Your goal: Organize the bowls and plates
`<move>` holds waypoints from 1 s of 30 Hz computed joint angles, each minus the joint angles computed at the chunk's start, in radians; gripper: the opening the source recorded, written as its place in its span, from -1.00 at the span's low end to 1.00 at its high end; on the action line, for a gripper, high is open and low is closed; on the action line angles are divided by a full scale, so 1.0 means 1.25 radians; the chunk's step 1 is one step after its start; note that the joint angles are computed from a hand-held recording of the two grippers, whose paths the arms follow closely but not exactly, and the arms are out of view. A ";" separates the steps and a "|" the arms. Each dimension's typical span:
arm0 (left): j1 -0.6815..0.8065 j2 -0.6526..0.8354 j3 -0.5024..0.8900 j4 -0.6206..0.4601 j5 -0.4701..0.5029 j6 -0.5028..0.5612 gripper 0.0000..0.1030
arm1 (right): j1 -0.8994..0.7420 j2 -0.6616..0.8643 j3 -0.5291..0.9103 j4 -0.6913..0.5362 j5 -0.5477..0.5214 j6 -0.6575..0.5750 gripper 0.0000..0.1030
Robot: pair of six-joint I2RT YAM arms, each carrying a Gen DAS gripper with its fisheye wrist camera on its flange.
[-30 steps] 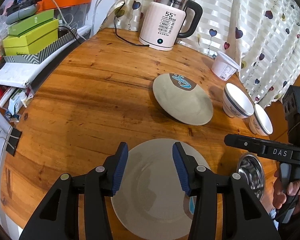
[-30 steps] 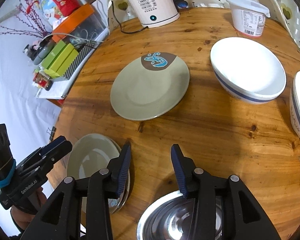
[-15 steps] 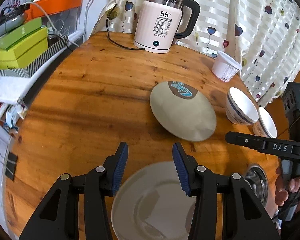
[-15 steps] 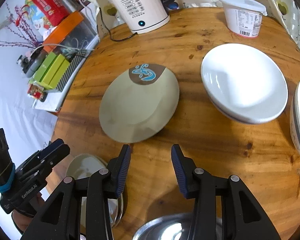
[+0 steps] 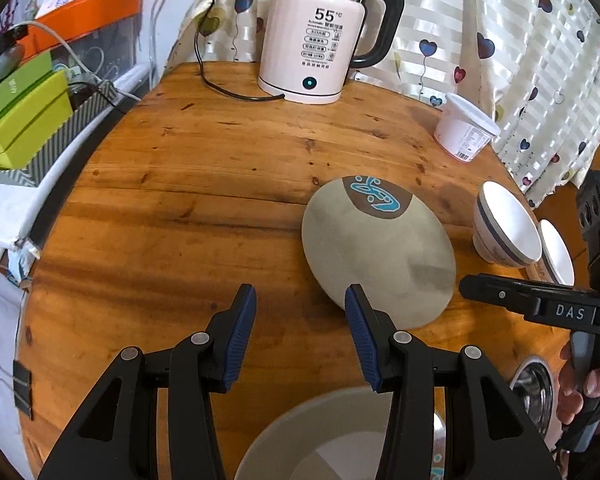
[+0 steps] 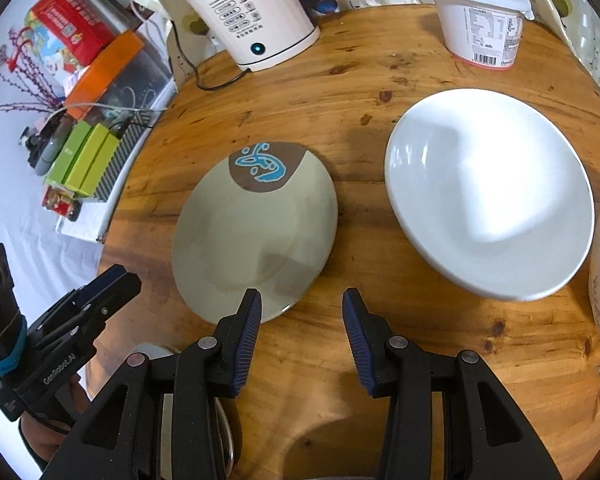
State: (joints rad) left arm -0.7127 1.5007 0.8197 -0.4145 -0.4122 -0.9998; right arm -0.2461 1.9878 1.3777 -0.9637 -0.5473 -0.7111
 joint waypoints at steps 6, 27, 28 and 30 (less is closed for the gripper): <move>0.050 0.025 -0.003 0.046 0.047 0.046 -0.08 | 0.009 0.023 0.017 0.007 0.007 0.024 -0.19; 0.163 0.145 0.045 0.149 0.212 0.150 -0.08 | 0.048 0.039 0.013 0.068 0.015 0.075 -0.20; 0.165 0.153 0.048 0.152 0.219 0.153 -0.08 | 0.050 0.040 0.013 0.070 0.015 0.078 -0.21; 0.163 0.157 0.052 0.153 0.215 0.160 -0.08 | 0.053 0.042 0.015 0.072 0.015 0.080 -0.30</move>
State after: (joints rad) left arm -0.5093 1.6970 0.8852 -0.2234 -0.1431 -0.7993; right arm -0.1795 2.0405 1.3960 -0.8731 -0.5283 -0.6109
